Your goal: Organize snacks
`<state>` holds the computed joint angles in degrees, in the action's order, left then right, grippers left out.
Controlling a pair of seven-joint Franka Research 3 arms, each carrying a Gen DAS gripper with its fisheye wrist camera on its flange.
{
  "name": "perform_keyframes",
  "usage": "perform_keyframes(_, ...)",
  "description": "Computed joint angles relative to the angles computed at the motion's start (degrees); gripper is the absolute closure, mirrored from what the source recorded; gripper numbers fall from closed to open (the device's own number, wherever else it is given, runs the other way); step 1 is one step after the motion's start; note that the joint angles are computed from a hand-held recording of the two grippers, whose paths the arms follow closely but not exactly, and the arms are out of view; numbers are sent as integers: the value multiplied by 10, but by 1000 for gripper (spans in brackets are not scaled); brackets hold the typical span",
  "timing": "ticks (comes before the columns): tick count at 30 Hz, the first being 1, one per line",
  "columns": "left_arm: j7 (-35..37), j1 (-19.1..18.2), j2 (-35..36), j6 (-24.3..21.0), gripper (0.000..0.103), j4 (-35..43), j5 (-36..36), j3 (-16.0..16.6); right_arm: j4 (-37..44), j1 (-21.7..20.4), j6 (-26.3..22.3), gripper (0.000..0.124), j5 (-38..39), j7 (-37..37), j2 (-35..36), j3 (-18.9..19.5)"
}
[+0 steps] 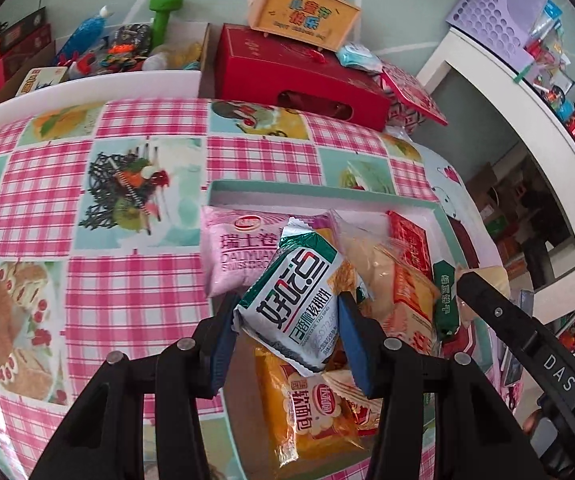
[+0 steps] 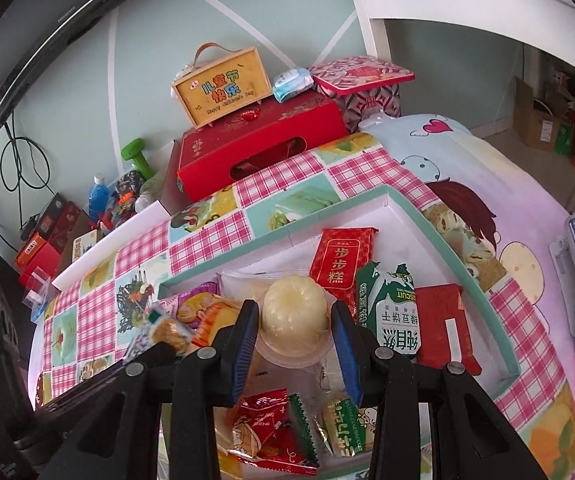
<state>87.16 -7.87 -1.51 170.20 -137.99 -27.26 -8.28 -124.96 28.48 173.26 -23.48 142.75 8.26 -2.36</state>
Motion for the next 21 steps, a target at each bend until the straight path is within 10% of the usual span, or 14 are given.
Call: perform_keyframes(21, -72, 9, 2, -4, 39, 4, 77, -9, 7, -6, -17, 82, 104, -78, 19, 10)
